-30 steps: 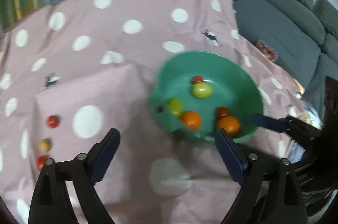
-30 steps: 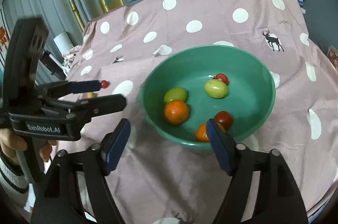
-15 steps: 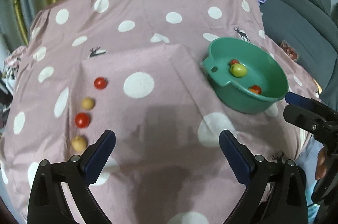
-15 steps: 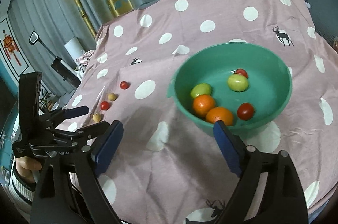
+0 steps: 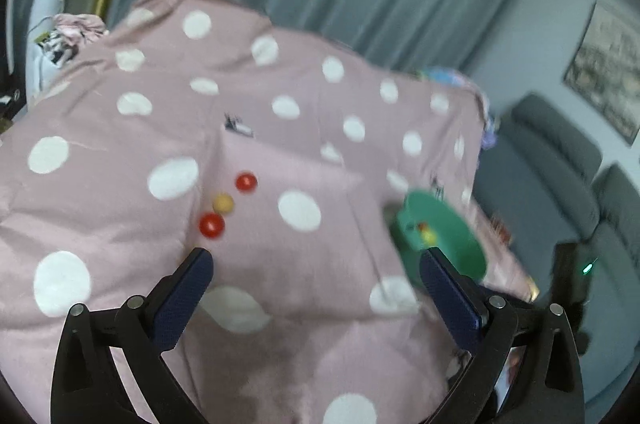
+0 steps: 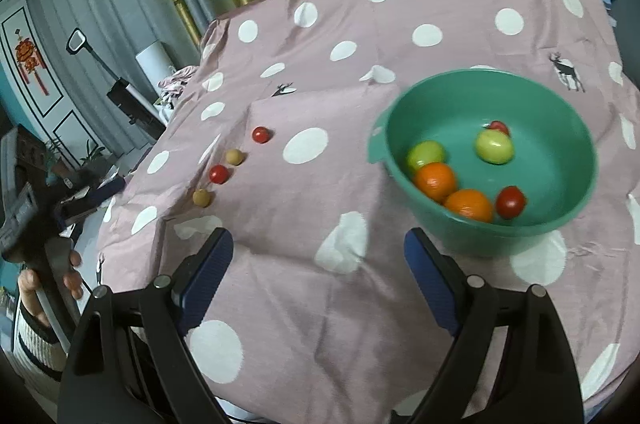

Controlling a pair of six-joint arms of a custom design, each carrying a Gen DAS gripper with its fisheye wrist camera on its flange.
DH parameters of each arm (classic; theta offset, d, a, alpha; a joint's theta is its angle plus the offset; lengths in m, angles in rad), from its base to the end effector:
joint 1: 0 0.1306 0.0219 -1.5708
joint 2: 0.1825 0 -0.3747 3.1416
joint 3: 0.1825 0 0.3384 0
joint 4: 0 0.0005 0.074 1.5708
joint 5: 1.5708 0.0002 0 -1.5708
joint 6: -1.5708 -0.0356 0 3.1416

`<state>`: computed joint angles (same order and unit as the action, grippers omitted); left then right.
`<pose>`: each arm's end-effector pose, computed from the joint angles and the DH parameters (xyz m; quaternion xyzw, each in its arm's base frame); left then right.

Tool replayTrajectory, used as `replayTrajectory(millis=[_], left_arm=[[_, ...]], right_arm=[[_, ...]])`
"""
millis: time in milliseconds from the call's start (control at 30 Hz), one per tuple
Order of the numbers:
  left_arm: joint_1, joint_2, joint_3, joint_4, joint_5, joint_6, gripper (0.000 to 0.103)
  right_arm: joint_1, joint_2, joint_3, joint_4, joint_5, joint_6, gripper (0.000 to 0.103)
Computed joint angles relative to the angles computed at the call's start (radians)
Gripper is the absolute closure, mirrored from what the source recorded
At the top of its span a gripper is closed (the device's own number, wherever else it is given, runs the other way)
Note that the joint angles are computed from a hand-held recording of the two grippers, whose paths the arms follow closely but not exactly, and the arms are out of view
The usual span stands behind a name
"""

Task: Organize fruits
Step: 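Move both grippers from the basin toward the row of small yellow fruits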

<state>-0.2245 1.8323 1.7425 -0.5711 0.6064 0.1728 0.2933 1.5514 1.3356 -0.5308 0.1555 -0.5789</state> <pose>0.5816 -0.1541 0.3751 0.1533 0.8536 -0.3457 0.3582 0.4740 0.1369 0.3536 0.1608 0.8998 0.1042 0.3920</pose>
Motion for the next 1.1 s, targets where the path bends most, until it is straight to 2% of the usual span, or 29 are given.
replayTrajectory(millis=[67,167,233,267,333,400,467,567,667,700,733,800,833,967,1100], left_arm=[[0.012,0.002,0.006,0.004,0.013,-0.006,0.001],[0.019,0.023,0.047,-0.082,0.044,-0.093,0.001],[0.018,0.028,0.048,-0.106,0.046,-0.138,0.001],[0.016,0.028,0.044,-0.117,0.040,-0.164,0.001],[0.010,0.045,0.061,-0.188,0.017,-0.236,0.001],[-0.004,0.078,0.104,-0.273,-0.060,-0.284,0.001],[-0.009,0.108,0.143,-0.336,-0.094,-0.320,0.001],[-0.003,0.138,0.187,-0.377,-0.069,-0.348,0.001],[-0.008,0.162,0.231,-0.389,-0.092,-0.378,0.003],[-0.012,0.167,0.243,-0.392,-0.113,-0.388,0.009],[-0.015,0.179,0.262,-0.405,-0.121,-0.399,0.020],[-0.021,0.227,0.338,-0.460,-0.137,-0.420,0.031],[-0.023,0.248,0.369,-0.484,-0.141,-0.429,0.035],[-0.040,0.335,0.503,-0.563,-0.221,-0.471,0.039],[-0.059,0.423,0.660,-0.672,-0.306,-0.547,0.056]], right_arm=[[0.005,0.020,0.020,-0.004,-0.012,0.008,0.015],[0.011,0.043,0.042,-0.008,-0.024,0.013,0.015],[0.015,0.060,0.056,-0.013,-0.033,0.015,0.015],[0.017,0.066,0.061,-0.016,-0.035,0.015,0.015],[0.020,0.087,0.079,-0.032,-0.044,0.014,0.015],[0.020,0.107,0.101,-0.054,-0.051,0.014,0.015],[0.020,0.121,0.118,-0.070,-0.054,0.016,0.015],[0.016,0.137,0.137,-0.081,-0.060,0.023,0.015],[0.010,0.154,0.153,-0.084,-0.070,0.020,0.015],[0.009,0.160,0.159,-0.086,-0.075,0.018,0.015],[0.007,0.168,0.167,-0.086,-0.082,0.018,0.015],[0.004,0.181,0.178,-0.087,-0.095,0.025,0.015],[0.004,0.189,0.185,-0.088,-0.102,0.030,0.015],[0.002,0.208,0.198,-0.085,-0.124,0.041,0.015],[-0.006,0.222,0.199,-0.076,-0.148,0.037,0.015]])
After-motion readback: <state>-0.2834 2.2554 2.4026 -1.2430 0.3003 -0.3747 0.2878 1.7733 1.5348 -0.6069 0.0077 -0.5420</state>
